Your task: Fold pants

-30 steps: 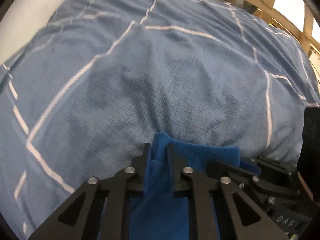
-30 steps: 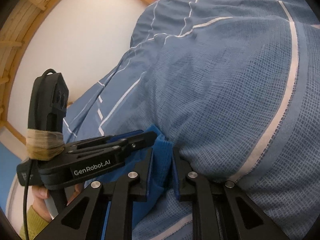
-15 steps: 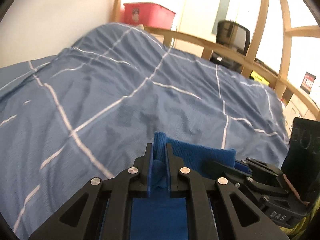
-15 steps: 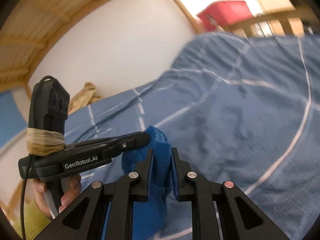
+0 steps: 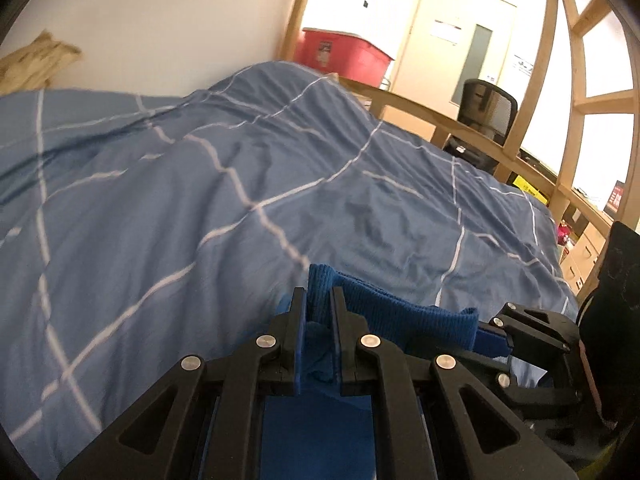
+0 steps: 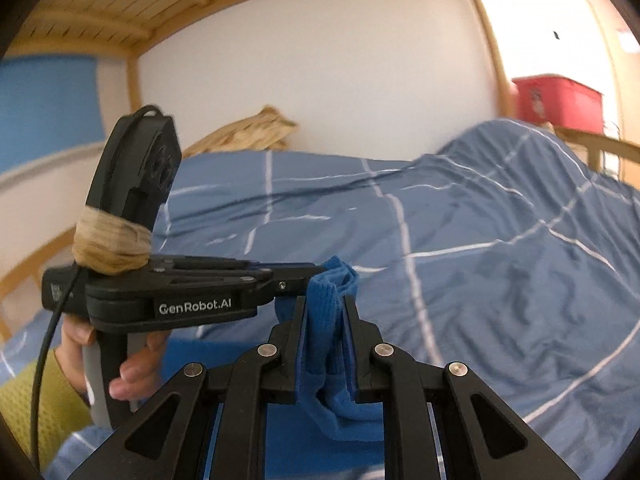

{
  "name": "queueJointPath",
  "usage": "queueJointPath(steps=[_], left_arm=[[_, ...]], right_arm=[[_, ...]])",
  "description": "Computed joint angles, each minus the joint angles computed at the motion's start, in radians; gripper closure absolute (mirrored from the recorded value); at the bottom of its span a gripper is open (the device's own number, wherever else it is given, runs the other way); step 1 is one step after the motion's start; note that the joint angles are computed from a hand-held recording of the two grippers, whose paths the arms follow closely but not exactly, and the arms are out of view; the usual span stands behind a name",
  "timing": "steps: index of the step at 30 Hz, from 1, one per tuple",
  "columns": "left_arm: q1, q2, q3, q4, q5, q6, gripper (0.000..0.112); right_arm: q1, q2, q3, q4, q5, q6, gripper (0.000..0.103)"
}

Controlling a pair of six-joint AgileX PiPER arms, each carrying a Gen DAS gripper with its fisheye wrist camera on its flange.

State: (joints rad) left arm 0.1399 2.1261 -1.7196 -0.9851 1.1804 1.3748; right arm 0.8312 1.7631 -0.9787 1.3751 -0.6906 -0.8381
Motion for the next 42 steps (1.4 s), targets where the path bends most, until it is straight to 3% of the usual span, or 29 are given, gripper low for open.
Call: queueJointPath(steps=[13,18,20,23,27,30,32,36,42], left_arm=[[0.194,0.001,0.096,0.045,-0.022,0.067,0.104],[0.257,-0.030,0.151,0.105,-0.109,0.029,0.104],[0.265,-0.049,0.185,0.133,-0.124,0.028,0.104],[0.273,-0.098,0.272,0.137,-0.158,0.036,0.104],[0.270,-0.167,0.367,0.111,-0.167,0.031,0.102],[0.244,-0.206,0.400,0.091,-0.183,-0.006,0.097],[0.209,-0.225,0.396,0.102,-0.189,-0.020,0.085],[0.099,-0.252,0.376,0.143,-0.258,-0.054,0.079],[-0.066,-0.157,0.207,0.240,-0.247,-0.181,0.077]], right_arm=[[0.155,0.260,-0.285,0.258,-0.022,-0.286,0.086],[0.179,0.312,-0.329,0.324,0.039,-0.331,0.074],[0.176,0.316,-0.321,0.312,0.110,-0.321,0.074],[0.188,0.318,-0.317,0.313,0.132,-0.340,0.074],[0.213,0.243,-0.215,0.216,0.099,-0.200,0.059],[0.209,0.158,-0.104,0.161,0.040,-0.058,0.058],[0.191,0.099,-0.033,0.136,0.012,0.036,0.055],[0.140,0.027,0.068,0.134,-0.082,0.201,0.048],[0.027,-0.001,0.204,-0.033,-0.029,0.627,0.047]])
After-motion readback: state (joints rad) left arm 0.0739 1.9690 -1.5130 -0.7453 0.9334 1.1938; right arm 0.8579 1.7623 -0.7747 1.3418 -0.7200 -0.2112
